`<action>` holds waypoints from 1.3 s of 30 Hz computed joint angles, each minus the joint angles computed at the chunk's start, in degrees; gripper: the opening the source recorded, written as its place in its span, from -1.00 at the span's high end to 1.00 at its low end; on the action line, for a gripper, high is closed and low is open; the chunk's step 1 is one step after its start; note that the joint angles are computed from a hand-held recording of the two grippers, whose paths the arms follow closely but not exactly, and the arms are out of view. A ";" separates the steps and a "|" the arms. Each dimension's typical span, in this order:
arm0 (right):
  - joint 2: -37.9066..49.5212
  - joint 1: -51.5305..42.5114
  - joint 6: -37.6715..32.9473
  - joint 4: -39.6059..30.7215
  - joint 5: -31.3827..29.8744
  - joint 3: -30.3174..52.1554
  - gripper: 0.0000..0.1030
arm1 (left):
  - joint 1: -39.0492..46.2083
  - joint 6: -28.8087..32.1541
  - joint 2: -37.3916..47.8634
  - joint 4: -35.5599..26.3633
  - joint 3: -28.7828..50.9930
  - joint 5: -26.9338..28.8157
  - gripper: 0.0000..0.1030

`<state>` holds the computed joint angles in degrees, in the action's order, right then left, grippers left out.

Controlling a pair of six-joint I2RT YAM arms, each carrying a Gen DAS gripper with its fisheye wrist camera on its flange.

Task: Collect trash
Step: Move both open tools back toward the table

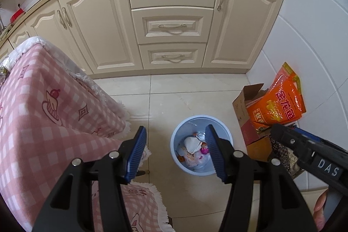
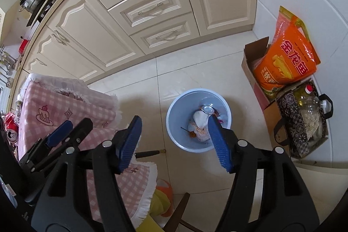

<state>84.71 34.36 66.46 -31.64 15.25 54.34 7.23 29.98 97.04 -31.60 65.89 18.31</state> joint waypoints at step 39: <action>15.35 25.12 7.90 -23.16 19.46 35.68 -0.22 | 32.44 17.97 -5.40 -20.97 14.44 24.18 -0.08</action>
